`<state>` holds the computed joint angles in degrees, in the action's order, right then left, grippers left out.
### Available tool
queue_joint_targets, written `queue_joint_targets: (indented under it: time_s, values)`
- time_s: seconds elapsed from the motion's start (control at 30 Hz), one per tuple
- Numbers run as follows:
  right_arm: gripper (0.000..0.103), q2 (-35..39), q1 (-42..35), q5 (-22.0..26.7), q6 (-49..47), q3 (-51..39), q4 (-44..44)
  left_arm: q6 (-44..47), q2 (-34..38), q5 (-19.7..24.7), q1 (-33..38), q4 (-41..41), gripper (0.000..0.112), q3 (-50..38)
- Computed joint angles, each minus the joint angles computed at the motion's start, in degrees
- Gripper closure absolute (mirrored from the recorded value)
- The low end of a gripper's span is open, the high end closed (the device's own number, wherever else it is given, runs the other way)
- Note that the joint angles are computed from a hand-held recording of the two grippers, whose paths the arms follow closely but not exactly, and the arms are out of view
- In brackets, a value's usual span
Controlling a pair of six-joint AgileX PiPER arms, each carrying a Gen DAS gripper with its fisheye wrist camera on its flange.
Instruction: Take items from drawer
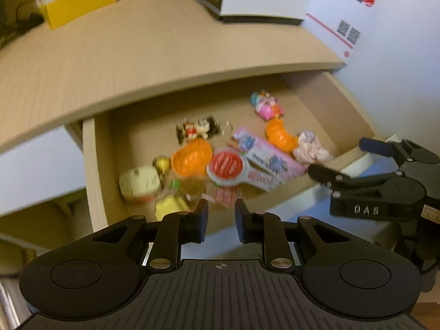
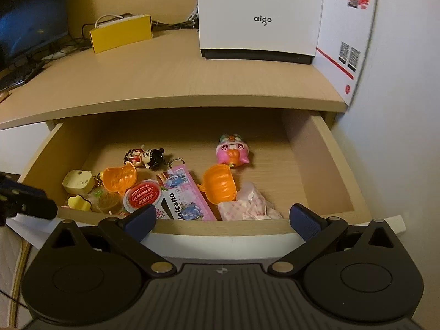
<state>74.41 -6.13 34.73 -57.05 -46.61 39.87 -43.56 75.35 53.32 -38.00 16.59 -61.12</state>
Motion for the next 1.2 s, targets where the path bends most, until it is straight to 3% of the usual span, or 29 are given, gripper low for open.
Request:
queue_joint_targets:
  time_s: [0.17,0.3,0.4,0.5,0.6,0.83,0.97,1.1,1.2]
  values:
    - [0.0,0.7,-0.4,5.2,3.0,-3.1,-3.4,2.3,1.9,-0.6,-0.2,3.9,0.087,-1.0]
    - [0.0,3.2,-2.3,11.7,1.7,-7.6,-4.1,8.7,3.4,-4.5,4.4,2.3,0.087,0.3]
    - [0.008,4.5,-1.3,12.3,8.3,-11.3,-5.7,18.9,5.8,-8.4,10.9,-4.5,0.087,1.3]
    - [0.008,4.5,0.6,11.7,13.7,-15.4,-9.3,28.5,9.2,-12.1,17.2,-12.3,0.088,1.2]
    - [0.008,5.9,2.3,15.4,16.2,-21.1,-12.8,40.8,14.1,-14.1,21.5,-20.7,0.088,-0.6]
    - [0.008,12.1,6.8,22.9,20.9,-30.8,-18.9,51.5,22.2,-13.9,24.2,-29.9,0.087,-3.3]
    - [0.008,17.1,9.8,20.8,22.8,-34.7,-22.9,49.7,24.2,-12.7,24.2,-30.5,0.1,-4.8]
    - [0.013,28.0,12.6,18.7,30.2,-42.3,-27.4,48.1,25.5,-7.9,25.7,-33.6,0.101,-7.5]
    - [0.015,35.7,13.5,20.0,37.2,-48.7,-29.3,44.4,23.8,-5.4,24.9,-31.8,0.101,-7.8]
